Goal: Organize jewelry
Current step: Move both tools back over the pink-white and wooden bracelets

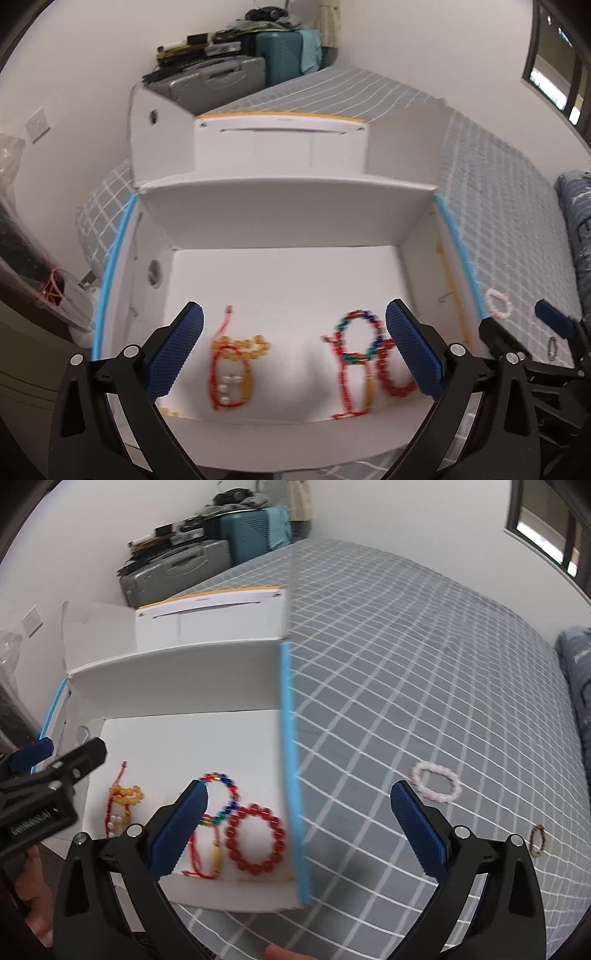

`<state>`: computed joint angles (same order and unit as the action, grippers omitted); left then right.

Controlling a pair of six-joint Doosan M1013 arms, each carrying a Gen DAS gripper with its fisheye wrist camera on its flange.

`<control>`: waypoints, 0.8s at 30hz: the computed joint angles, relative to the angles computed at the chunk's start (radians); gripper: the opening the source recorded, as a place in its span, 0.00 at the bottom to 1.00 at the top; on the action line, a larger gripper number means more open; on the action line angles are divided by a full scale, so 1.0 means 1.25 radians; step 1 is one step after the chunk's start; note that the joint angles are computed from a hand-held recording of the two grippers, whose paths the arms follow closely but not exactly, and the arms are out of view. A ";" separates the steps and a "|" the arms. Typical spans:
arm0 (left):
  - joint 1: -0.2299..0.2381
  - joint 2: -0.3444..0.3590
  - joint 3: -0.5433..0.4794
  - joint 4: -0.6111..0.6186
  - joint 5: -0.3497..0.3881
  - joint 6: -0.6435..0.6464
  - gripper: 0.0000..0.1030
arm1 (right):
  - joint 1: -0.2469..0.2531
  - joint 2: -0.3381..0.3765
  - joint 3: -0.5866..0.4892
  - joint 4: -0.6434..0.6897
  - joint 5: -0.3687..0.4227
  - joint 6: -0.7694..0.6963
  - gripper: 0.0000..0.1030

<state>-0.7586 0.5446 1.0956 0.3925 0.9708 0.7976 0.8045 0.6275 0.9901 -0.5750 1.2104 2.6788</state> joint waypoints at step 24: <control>-0.133 0.256 -0.420 -0.116 0.157 0.291 0.94 | -0.094 -0.291 0.454 -0.022 -0.038 0.327 0.93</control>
<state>-0.9247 0.8651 0.5712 0.2478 1.1665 1.1616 0.6866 0.2641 1.5580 -0.6025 1.1624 3.0874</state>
